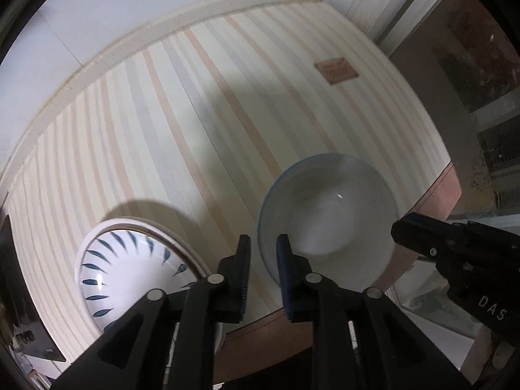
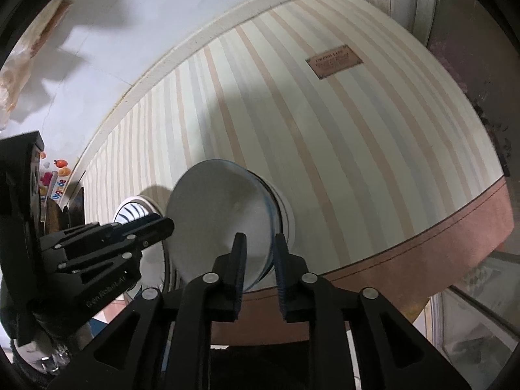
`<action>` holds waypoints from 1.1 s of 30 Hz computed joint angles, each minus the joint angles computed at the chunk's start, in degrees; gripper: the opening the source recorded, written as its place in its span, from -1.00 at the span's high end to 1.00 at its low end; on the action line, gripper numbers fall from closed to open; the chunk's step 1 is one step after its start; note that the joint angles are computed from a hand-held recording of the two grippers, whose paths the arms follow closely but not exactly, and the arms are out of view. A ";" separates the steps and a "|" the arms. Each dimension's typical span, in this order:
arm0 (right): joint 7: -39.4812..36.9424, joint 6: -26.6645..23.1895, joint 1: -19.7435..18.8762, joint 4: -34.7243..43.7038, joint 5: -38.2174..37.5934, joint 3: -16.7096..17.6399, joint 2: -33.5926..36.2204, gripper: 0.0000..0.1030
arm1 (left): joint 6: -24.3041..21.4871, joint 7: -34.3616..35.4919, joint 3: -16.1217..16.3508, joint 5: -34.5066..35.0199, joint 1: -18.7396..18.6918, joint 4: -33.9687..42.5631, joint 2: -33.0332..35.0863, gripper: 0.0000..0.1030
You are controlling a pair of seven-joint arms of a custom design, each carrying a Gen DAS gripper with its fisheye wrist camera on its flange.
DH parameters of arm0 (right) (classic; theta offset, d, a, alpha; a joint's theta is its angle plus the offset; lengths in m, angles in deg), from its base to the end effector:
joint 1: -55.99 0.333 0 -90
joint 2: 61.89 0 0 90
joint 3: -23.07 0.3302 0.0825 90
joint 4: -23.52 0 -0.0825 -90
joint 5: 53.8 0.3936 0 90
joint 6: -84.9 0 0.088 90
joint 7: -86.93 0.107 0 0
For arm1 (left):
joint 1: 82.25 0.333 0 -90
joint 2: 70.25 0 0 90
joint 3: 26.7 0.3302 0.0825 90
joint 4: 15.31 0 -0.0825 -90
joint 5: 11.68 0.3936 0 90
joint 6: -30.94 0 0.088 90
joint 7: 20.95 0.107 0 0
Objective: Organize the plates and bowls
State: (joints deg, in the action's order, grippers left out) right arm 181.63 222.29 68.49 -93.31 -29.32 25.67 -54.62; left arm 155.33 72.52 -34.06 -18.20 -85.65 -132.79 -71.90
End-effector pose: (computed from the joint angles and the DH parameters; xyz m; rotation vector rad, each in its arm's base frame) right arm 0.5848 0.1604 0.4145 -1.8489 2.0494 0.1938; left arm 0.5554 -0.1105 0.4756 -1.9742 2.3932 -0.2715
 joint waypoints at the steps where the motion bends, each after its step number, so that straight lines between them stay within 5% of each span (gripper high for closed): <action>1: 0.85 0.41 0.39 -0.63 -1.56 -0.03 -1.19 0.42 | 0.41 0.22 0.06 -0.14 0.05 -0.52 -0.89 0.54; 5: 6.11 2.78 1.68 -3.81 -9.87 0.13 -6.48 -0.08 | 2.31 1.53 0.73 -1.27 -0.13 -3.44 -5.57 0.15; 7: 8.91 3.20 1.89 -5.32 -13.77 0.53 -9.31 -0.18 | 3.24 2.51 1.21 -1.63 -0.46 -5.02 -8.17 -0.34; 10: 11.83 3.42 1.83 -7.50 -17.35 1.38 -13.21 -0.38 | 4.16 3.64 1.90 -1.80 -1.13 -6.64 -11.29 -0.50; 18: 17.27 1.40 0.96 -9.89 -24.22 3.82 -19.96 -0.66 | 4.50 5.18 4.36 -4.53 -2.69 -9.24 -17.92 -0.80; 33: 21.29 0.04 -0.80 -11.10 -27.77 5.87 -27.68 -0.74 | 3.35 6.07 6.78 -7.57 -4.45 -9.91 -23.15 -0.81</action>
